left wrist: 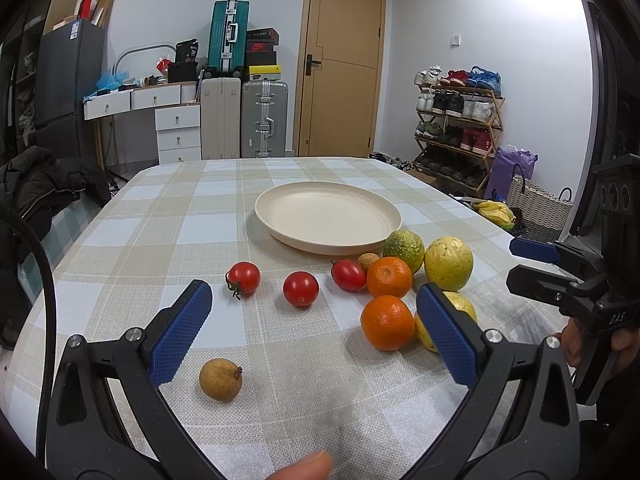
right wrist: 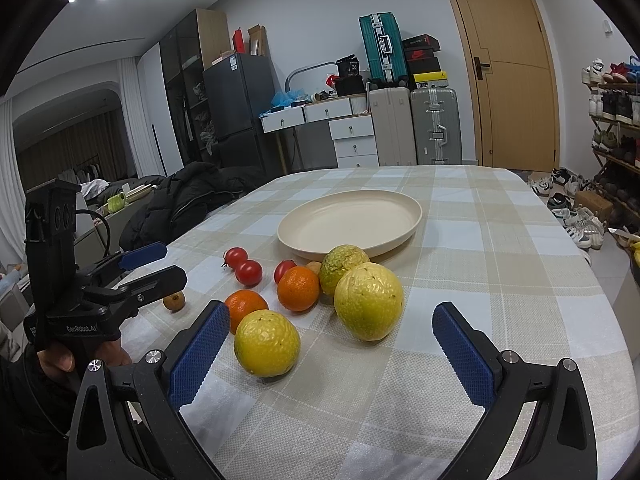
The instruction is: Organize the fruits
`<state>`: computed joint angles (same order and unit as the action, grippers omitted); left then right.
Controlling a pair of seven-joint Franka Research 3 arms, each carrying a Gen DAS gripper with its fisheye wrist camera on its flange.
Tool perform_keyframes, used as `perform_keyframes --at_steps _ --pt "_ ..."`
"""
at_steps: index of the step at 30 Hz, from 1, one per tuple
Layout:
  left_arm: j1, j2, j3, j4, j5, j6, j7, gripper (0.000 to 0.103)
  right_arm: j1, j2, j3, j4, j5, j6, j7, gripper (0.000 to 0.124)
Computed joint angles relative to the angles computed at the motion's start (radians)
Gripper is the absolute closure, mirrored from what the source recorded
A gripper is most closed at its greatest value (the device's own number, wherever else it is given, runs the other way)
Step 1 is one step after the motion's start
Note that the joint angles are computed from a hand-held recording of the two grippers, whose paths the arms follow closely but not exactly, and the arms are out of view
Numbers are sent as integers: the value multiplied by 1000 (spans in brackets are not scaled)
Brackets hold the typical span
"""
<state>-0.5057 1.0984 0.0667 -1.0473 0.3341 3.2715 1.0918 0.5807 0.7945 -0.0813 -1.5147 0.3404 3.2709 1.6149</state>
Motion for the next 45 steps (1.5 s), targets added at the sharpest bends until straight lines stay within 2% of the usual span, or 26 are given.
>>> perform_keyframes --at_steps 28,39,45 --pt "-8 1 13 1 -4 1 0 1 -9 2 10 5 -1 -2 -6 21" --pt "-11 1 18 1 -5 0 -1 1 -1 6 -1 11 0 -7 3 21" --pt "-12 1 20 0 -5 1 -3 1 28 8 -38 10 5 -6 17 21"
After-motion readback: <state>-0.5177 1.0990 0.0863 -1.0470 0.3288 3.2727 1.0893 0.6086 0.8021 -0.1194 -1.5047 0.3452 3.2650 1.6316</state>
